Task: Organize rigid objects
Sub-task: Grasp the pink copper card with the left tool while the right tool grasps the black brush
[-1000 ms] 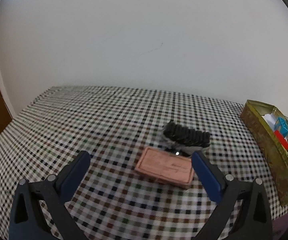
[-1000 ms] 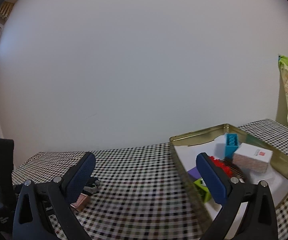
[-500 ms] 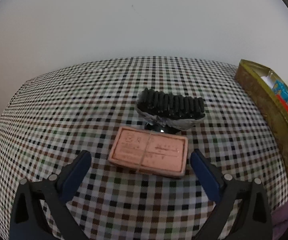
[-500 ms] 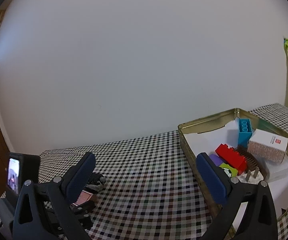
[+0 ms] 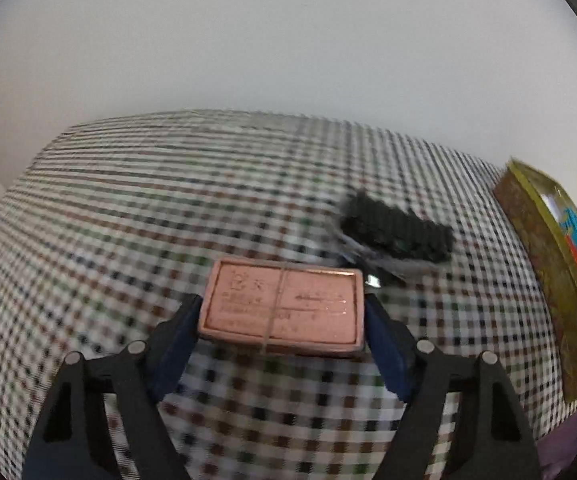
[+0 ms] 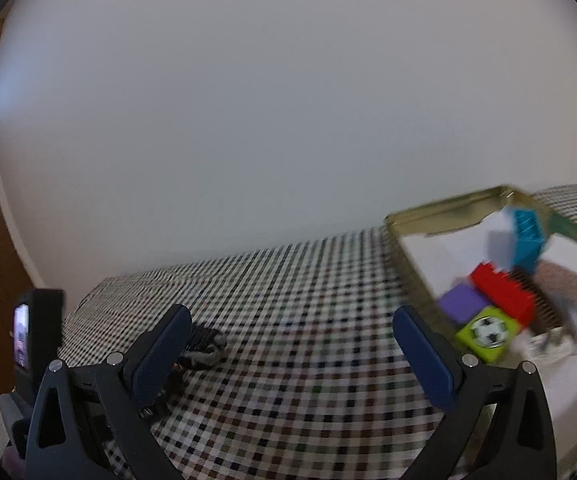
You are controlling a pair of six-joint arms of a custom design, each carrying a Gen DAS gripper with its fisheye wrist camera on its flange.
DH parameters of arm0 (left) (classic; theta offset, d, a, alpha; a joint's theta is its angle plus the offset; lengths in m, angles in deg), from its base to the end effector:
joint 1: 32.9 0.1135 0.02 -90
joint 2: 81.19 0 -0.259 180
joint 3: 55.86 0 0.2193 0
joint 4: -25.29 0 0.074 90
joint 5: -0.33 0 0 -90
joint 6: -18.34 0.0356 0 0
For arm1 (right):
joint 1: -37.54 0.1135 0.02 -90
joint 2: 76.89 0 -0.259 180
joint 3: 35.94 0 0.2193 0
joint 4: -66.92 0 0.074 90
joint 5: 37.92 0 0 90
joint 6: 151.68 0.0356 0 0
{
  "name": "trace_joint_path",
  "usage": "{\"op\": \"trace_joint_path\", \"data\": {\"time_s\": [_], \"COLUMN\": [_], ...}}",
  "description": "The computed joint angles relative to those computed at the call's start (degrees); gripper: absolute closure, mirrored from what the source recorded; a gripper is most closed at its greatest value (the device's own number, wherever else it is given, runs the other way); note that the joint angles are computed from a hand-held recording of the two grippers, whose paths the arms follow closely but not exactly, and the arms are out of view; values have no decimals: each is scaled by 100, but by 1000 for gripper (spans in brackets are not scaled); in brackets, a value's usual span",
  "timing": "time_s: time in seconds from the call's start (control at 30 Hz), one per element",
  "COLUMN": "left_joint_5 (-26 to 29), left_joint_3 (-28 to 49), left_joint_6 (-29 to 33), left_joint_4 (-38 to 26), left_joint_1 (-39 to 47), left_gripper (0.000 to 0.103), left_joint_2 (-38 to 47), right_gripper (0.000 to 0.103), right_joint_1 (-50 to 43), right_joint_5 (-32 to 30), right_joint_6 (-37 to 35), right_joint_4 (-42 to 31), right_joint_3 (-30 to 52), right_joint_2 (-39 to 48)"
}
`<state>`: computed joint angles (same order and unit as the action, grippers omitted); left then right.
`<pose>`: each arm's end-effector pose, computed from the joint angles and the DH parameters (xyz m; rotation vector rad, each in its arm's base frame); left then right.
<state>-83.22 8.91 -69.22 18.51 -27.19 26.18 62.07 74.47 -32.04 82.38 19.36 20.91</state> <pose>0.3287 0.0288 0.1292 -0.0186 2.4265 -0.0725 0.2895 0.1172 0.1733 0.3306 1.9831 0.2048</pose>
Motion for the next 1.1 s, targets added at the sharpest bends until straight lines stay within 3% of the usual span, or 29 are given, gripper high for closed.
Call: {"op": "trace_joint_path", "data": {"time_s": [0.13, 0.27, 0.47, 0.67, 0.83, 0.9, 1.07, 1.1], "left_joint_5": [-461, -795, -1244, -1483, -1523, -1538, -1353, -1291], "left_joint_3": [-362, -316, -251, -474, -361, -382, -330, -329], "left_joint_6": [-282, -594, -604, -468, -520, -515, -556, -548], "left_joint_4": [716, 867, 892, 1070, 1026, 992, 901, 884], "left_joint_1": [223, 406, 512, 430, 350, 356, 430, 449], "left_gripper": [24, 24, 24, 24, 25, 24, 24, 25], "left_joint_2": [-253, -280, -280, -387, -309, -345, -269, -273], "right_gripper": [1, 1, 1, 1, 25, 44, 60, 67], "right_joint_1": [-309, -448, -292, -302, -347, -347, -269, -232], "right_joint_5": [-994, -1743, -1988, -2230, -2432, -2434, -2229, -2152], "right_joint_6": [-104, -476, -1288, -1644, -1617, -1600, -1589, -1576], "right_joint_4": [-574, -1290, -2554, -3644, -4252, -4115, -3593, -3425], "right_joint_3": [740, 1794, 3371, 4593, 5078, 4936, 4405, 4246], "right_joint_2": [522, 1207, 2088, 2784, 3087, 3020, 2754, 2664]}}
